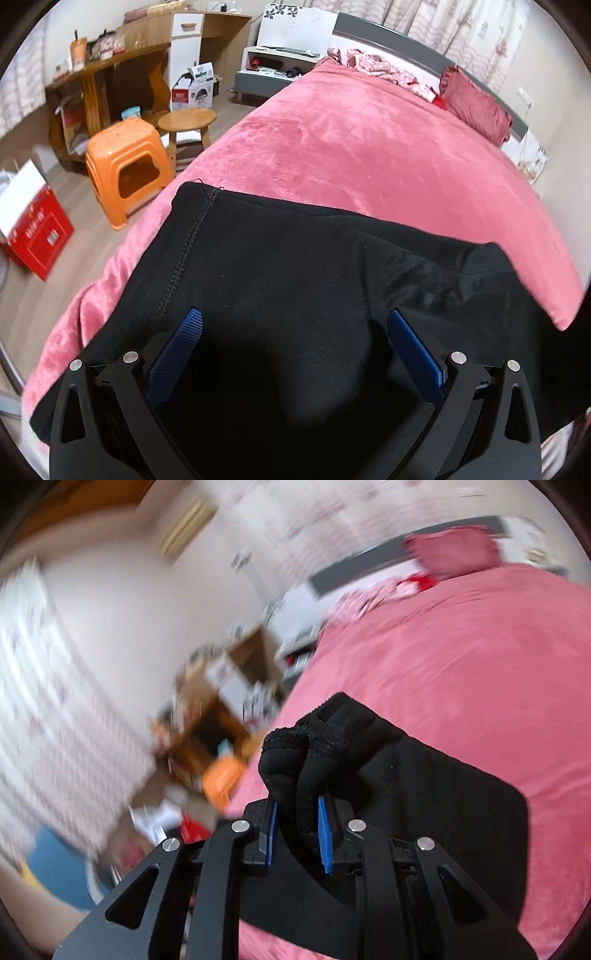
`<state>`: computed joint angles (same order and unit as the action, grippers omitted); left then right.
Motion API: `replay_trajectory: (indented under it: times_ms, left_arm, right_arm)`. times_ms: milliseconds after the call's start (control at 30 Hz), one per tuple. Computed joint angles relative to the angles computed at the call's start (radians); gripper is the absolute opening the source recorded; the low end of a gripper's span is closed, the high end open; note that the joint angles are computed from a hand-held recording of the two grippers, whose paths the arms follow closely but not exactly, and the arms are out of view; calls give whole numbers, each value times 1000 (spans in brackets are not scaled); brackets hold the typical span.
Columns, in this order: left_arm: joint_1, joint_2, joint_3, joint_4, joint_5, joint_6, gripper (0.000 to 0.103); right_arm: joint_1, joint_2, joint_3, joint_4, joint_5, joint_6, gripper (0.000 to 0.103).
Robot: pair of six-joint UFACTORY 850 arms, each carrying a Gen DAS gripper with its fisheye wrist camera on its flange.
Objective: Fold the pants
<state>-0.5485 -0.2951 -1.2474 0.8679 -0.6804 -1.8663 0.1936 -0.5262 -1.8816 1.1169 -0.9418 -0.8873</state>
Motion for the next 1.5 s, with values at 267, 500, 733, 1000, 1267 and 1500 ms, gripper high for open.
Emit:
replay_trajectory:
  times_ms: [267,500,733,1000,1267,1500]
  left_arm:
    - [-4,30,28,37,116,-61,99]
    - [-4,9,-7,-33,256,42,99]
    - [9,-113,-174,-574,405,650,99]
    - [-12,-307,-441,-848,227,1038,38]
    - [-29,-209,-352,-725,320,941,17]
    - [-19,-246,-318,-855,330,1015,23]
  right_arm:
    - [169,21,154,-307,128,-190,20]
    - [151,-54,170,-411,-2,-109,56]
    - [-10,-64,121,-70,59,-6,58]
    - [-75,-186,-8,-299,264,273,35]
    - [-56,-188,4,-382,305,252,35]
    - [-11,-199,52,-598,414,312,35]
